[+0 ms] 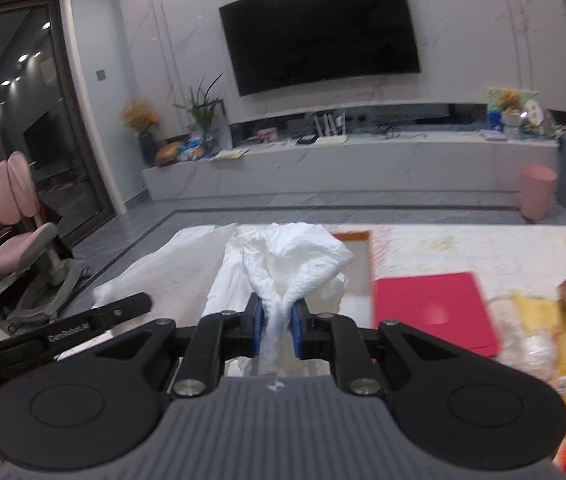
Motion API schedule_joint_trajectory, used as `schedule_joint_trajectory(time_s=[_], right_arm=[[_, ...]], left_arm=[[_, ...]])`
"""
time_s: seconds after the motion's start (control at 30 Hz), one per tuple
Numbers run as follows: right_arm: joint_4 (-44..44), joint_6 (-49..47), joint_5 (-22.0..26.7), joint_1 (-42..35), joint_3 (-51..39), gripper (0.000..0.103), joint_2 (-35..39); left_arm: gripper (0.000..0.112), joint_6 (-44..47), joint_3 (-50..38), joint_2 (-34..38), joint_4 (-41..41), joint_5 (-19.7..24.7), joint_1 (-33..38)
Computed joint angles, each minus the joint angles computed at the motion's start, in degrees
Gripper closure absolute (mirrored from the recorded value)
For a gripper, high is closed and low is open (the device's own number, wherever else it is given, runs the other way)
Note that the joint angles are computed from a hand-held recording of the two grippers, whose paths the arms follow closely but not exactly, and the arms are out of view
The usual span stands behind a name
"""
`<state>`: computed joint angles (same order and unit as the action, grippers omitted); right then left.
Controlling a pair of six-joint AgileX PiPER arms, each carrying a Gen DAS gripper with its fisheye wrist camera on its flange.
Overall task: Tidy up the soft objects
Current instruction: 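Carry the white cloth with the right gripper into the orange box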
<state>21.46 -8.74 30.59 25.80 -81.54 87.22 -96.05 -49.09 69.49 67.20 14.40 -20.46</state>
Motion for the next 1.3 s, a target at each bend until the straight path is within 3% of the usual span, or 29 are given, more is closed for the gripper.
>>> schedule_joint_trajectory(time_s=[0.1,0.2,0.37,0.53,0.7,0.83,1.13,1.2,1.3], right_arm=[[1.1,0.8,-3.7,0.7,1.4,0.09,3.0],[0.4,4.0,-7.5,0.9,3.0,0.09,5.3],[4.6,-0.4,-9.8,0.0,4.3,0.09,7.7],[7.2,-4.4,-9.6,-0.9,5.5,0.09,7.9],[9.0,-4.9,-8.6,-1.5,5.0,0.09,8.9],[4.3,-1.2,-8.4,-0.8,3.8,0.09,9.6],[-8.2,10.7,-4.7,2.3,-1.7,0.09,12.0],[-9.7,11.7,-4.1,2.8,-2.8,0.09,12.8],[-11.3,13.1,-1.6,3.5,-6.3,0.09,14.9]], left_arm=[[0.112,-4.1,-0.3,1.5,3.0,0.3,-0.9],[0.112,-14.2,0.9,1.6,11.6,-1.3,-1.1],[0.112,-7.5,-2.9,5.3,7.4,7.3,-6.7],[0.112,0.5,-5.6,8.6,-0.6,13.4,-9.5],[0.111,3.8,-8.4,10.8,-5.7,22.5,-13.0],[0.111,6.8,-10.2,11.9,-8.7,27.9,-14.6],[0.11,7.0,-10.5,12.2,-8.8,32.6,-16.6],[0.102,5.9,-10.6,12.2,-8.2,35.0,-17.8],[0.093,5.0,-9.9,11.1,-8.1,33.9,-18.0]])
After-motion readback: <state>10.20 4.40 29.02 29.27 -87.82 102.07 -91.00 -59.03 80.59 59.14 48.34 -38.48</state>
